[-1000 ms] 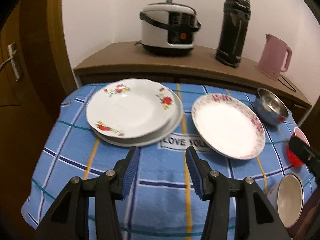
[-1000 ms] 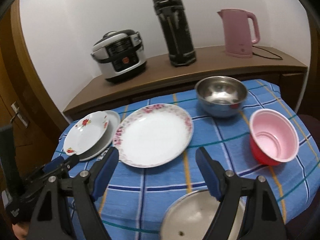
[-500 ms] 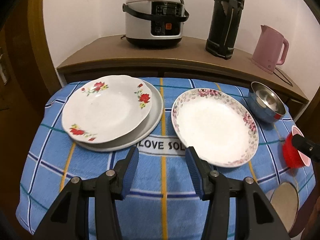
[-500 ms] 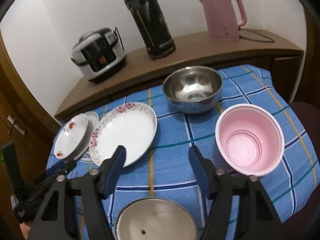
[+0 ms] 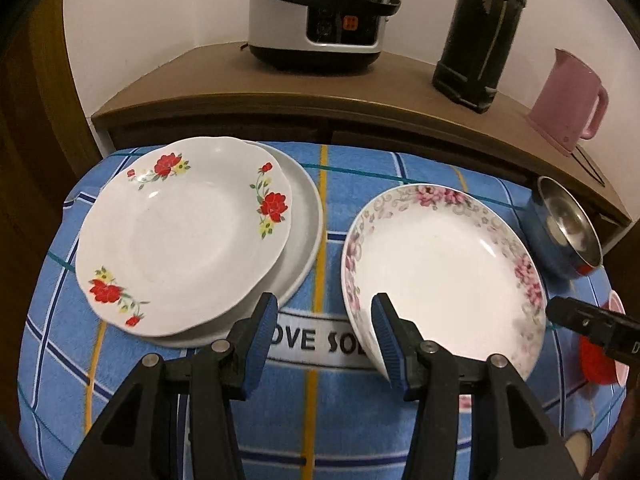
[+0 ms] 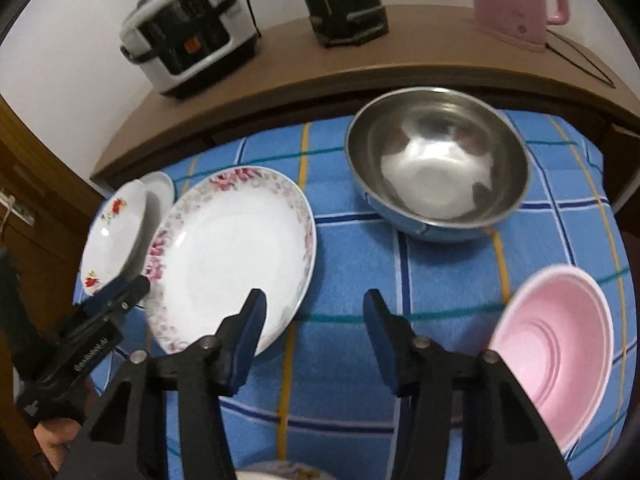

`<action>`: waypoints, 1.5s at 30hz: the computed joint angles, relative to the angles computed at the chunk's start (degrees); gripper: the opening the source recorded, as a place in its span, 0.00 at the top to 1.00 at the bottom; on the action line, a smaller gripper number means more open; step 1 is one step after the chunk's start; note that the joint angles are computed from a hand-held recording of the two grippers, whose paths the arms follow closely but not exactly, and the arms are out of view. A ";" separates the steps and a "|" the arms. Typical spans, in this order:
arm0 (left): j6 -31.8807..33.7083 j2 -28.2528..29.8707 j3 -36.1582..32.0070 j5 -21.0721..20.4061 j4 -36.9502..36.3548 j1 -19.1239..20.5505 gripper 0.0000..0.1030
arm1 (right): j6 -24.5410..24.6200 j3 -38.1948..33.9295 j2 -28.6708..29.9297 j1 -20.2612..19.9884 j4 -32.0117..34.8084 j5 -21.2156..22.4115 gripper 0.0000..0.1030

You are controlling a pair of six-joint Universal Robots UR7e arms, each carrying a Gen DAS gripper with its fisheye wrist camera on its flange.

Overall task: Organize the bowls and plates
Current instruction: 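Move the right gripper to the pink floral deep plate rim, then grasp the pink floral plate rim with the right gripper and lift it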

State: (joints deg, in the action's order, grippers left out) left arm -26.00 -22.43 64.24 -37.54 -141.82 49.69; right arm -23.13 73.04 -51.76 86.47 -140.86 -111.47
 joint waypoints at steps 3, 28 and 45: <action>0.14 0.77 -1.43 -0.13 0.68 0.36 0.50 | 0.20 -3.29 1.86 -0.16 3.28 -0.37 0.56; 5.98 6.68 -10.82 -0.70 1.93 1.33 0.50 | -1.95 -13.88 8.27 -1.00 14.55 0.79 0.83; 3.88 4.33 -7.73 -6.42 -0.24 1.98 0.50 | -3.06 -14.46 8.22 -1.60 15.62 2.97 0.82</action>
